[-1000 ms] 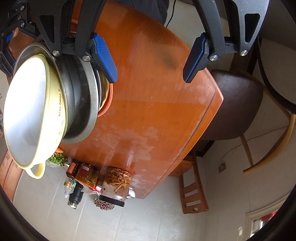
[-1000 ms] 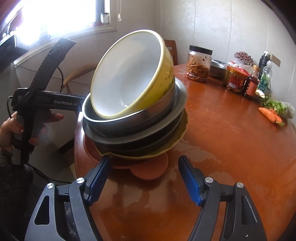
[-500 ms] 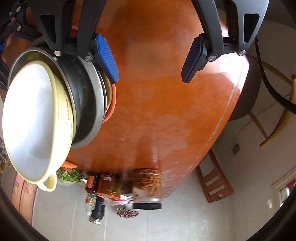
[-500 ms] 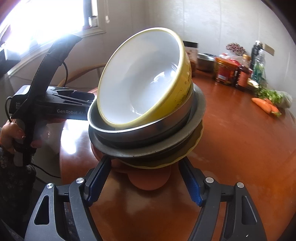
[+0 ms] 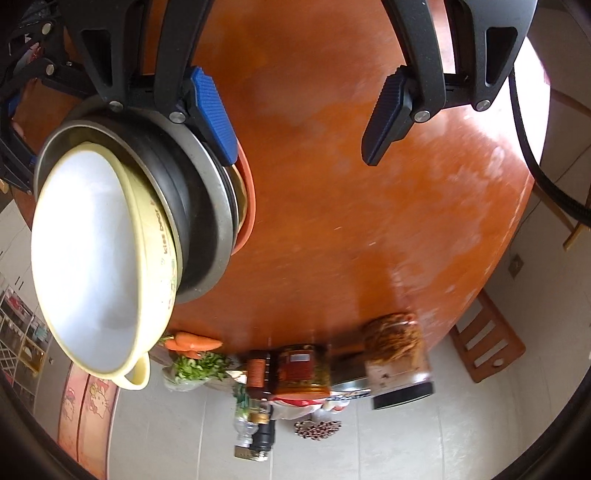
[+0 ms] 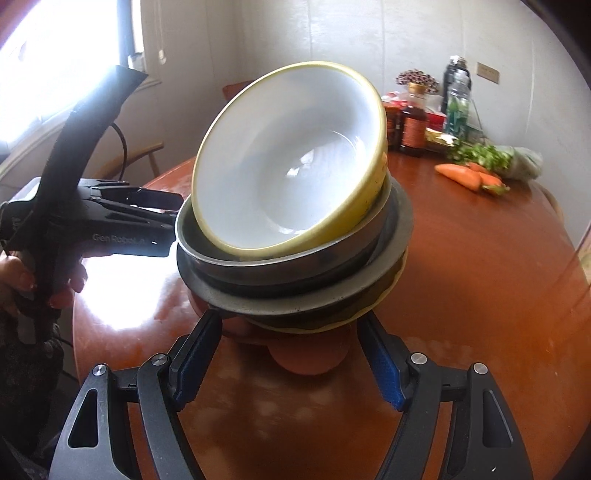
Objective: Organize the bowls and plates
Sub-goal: 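Open and withdraw the left tool while the right tool steadies the bowl stack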
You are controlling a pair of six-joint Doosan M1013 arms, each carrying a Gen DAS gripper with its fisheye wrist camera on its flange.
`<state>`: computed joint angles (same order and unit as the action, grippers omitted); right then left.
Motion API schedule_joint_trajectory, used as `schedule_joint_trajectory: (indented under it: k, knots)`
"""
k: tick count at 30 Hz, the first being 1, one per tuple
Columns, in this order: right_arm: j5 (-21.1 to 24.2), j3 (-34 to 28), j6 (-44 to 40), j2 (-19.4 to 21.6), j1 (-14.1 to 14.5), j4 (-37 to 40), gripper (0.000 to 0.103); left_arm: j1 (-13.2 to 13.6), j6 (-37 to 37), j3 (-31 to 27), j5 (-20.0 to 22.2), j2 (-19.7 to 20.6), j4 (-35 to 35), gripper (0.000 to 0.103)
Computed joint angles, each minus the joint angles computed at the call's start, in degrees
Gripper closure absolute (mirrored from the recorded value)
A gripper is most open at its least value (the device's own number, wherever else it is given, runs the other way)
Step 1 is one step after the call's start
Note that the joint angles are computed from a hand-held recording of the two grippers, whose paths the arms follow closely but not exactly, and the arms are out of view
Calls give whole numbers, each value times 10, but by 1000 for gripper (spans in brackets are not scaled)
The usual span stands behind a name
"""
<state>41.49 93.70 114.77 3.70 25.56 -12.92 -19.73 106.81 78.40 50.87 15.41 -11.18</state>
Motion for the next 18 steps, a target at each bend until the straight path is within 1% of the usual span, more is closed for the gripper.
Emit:
schedule_joint_trajectory:
  k: [3,8,10,18]
  knots:
    - [0,10,11,-9,-6,-11,26,-13,-5,-7,1,6,9,34]
    - [-6,27,8,-26,-21,-4,26,-31,-16,-16,4,11,27,34]
    - [-9,32,0,-30,-30,3,26,-37,-19,-19,5,14,30,34]
    - [-12,48,-13,-47,-47,20,26,-54,-36,-27,9,18,41,34]
